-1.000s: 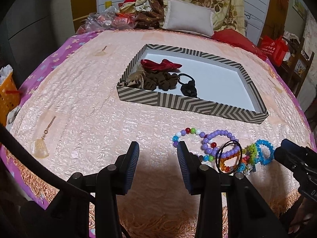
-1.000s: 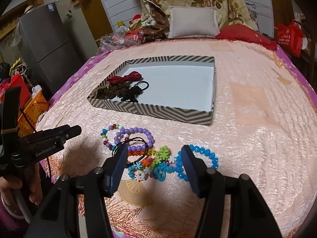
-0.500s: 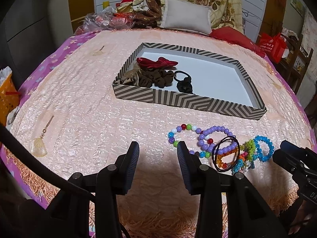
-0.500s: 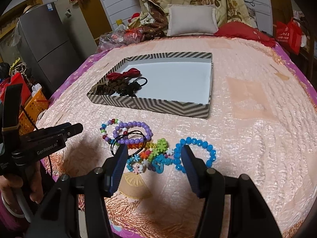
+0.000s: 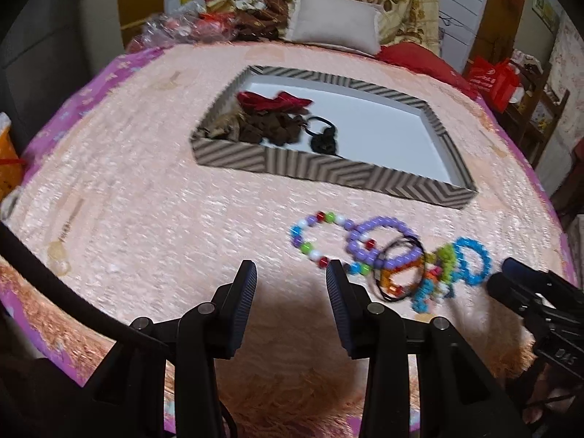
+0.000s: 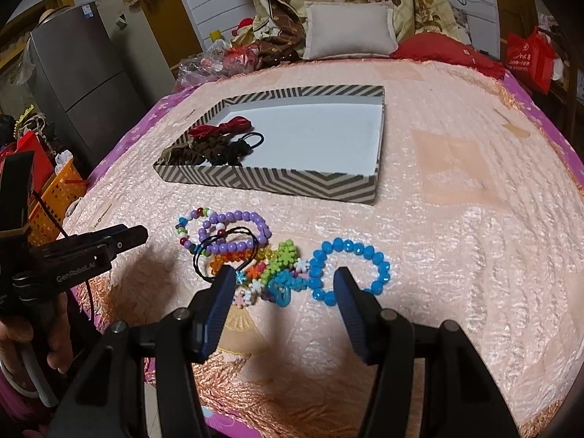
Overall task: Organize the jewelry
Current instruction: 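Move both tools back over the bead bracelets, then close the left tool on a black hair tie while the right tool grasps the blue bracelet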
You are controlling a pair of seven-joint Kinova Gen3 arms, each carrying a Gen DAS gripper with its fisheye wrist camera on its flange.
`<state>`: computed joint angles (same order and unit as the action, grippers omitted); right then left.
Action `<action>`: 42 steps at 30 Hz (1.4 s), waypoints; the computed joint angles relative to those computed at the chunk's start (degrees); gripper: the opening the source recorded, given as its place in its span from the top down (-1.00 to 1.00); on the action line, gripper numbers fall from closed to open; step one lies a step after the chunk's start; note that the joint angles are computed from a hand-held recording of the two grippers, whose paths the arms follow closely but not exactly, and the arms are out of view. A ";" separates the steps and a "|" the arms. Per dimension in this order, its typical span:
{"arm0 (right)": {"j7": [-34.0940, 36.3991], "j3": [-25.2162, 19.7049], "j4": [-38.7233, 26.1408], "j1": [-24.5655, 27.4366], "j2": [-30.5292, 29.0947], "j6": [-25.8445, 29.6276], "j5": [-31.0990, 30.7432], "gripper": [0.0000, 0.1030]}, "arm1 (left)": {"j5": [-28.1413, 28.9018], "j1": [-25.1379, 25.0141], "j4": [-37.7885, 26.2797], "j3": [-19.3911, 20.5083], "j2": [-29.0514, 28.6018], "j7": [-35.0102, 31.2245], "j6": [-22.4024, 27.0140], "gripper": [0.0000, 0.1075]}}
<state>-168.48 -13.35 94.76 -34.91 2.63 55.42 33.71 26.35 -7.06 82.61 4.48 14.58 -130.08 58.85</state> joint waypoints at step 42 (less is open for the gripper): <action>4.72 2.27 -0.32 3.41 3.64 5.99 -2.45 0.41 | 5.99 0.74 -2.07 3.12 5.18 -1.65 7.20 1.00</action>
